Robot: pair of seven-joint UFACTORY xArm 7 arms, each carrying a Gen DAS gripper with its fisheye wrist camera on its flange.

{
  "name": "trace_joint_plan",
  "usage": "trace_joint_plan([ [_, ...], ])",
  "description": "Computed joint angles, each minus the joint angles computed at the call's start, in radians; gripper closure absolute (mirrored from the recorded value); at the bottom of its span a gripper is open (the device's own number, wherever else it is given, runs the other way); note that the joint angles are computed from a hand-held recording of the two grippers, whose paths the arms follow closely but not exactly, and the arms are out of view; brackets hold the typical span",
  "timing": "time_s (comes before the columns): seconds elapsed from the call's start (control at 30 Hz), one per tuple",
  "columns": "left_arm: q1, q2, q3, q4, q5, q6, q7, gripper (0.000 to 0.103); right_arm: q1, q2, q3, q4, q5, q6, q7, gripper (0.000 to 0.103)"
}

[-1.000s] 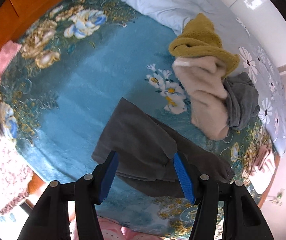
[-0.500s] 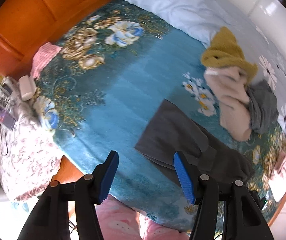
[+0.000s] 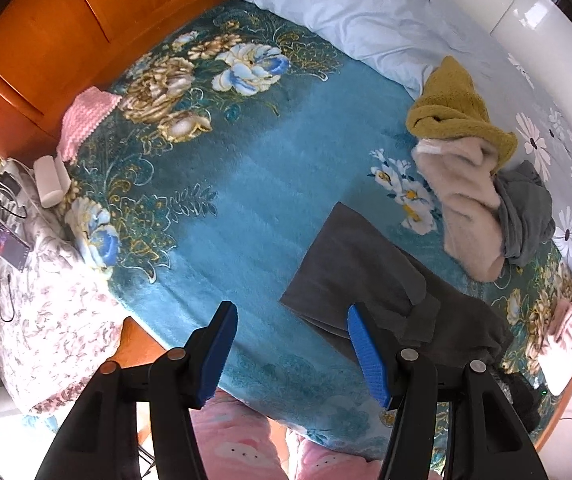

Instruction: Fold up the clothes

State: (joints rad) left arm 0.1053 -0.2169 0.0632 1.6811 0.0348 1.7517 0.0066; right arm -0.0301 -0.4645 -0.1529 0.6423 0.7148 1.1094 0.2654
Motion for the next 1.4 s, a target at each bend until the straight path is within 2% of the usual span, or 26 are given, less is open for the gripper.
trace_joint_plan([
  [0.17,0.035,0.084,0.051,0.039,-0.069,-0.011,0.058,0.041,0.022,-0.040,0.059,0.070,-0.068,-0.018,0.077,0.069],
  [0.23,0.055,0.143,0.063,0.086,-0.101,-0.008,0.078,0.041,0.033,-0.075,0.067,0.086,-0.103,-0.015,0.094,0.069],
  [0.37,0.100,0.277,0.067,0.217,-0.178,0.005,0.138,0.041,0.096,-0.078,0.143,0.189,-0.185,-0.030,0.161,0.070],
  [0.47,0.141,0.360,0.059,0.298,-0.230,0.032,0.169,0.041,0.149,-0.034,0.203,0.303,-0.267,-0.020,0.206,0.070],
  [0.67,0.240,0.470,0.051,0.382,-0.300,0.093,0.183,0.041,0.260,0.101,0.341,0.553,-0.476,0.049,0.270,0.071],
  [0.87,0.324,0.489,0.066,0.342,-0.311,0.097,0.164,0.041,0.412,0.309,0.479,0.809,-0.727,0.161,0.237,0.071],
  [1.13,0.391,0.480,0.092,0.277,-0.285,0.089,0.140,0.041,0.633,0.531,0.535,1.004,-0.920,0.291,0.197,0.071],
  [1.3,0.406,0.479,0.096,0.259,-0.275,0.083,0.129,0.041,0.734,0.588,0.508,1.051,-0.969,0.351,0.179,0.071],
  [1.4,0.401,0.477,0.091,0.246,-0.271,0.081,0.126,0.041,0.762,0.583,0.486,1.050,-0.964,0.363,0.167,0.069],
])
